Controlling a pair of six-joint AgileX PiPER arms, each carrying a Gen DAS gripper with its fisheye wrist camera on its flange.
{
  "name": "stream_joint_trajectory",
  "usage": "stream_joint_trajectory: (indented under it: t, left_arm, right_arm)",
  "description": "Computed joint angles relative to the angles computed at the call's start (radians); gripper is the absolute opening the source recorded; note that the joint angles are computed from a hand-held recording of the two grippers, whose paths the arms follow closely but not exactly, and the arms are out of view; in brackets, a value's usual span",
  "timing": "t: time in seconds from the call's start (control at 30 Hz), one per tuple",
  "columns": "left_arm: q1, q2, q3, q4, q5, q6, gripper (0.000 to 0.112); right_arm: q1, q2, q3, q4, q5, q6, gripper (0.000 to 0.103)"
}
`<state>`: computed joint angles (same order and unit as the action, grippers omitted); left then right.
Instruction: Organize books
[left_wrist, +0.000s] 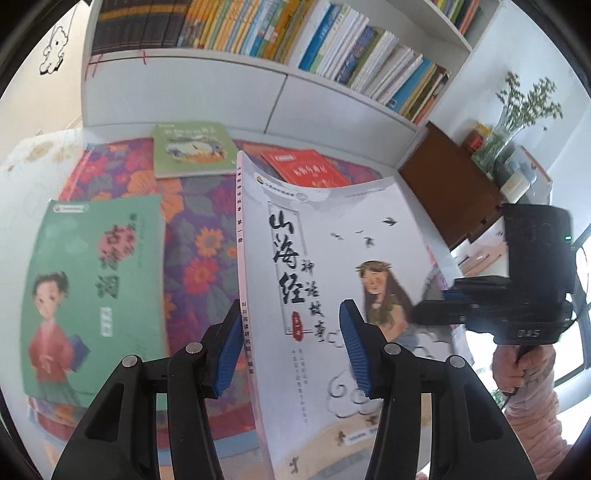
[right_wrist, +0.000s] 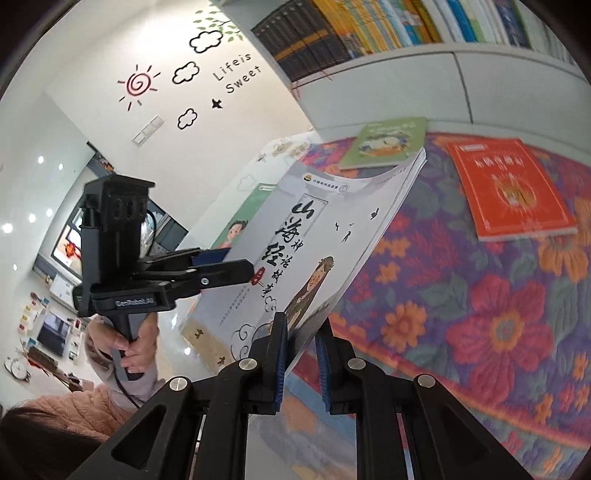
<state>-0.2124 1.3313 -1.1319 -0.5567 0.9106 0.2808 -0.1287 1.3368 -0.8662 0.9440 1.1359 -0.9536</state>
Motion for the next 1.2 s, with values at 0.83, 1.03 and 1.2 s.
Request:
stream_joint_trajectory:
  t: [0.83, 1.03, 1.2]
  left_arm:
    - [0.585, 0.211, -0.174, -0.196, 0.245, 0.368, 0.047]
    - [0.637, 0.325, -0.171, -0.215, 0.252, 0.397, 0.047]
    - [0.652, 0.333, -0.145, -0.211, 0.213, 0.409, 0.047]
  right_arm:
    - [0.511, 0.486, -0.528, 0.027, -0.229, 0.323, 0.014]
    - [0.572, 0.592, -0.577, 0.001, -0.303, 0.374, 0.014]
    - [0.581, 0.654, -0.591, 0.028, -0.312, 0.375, 0.014]
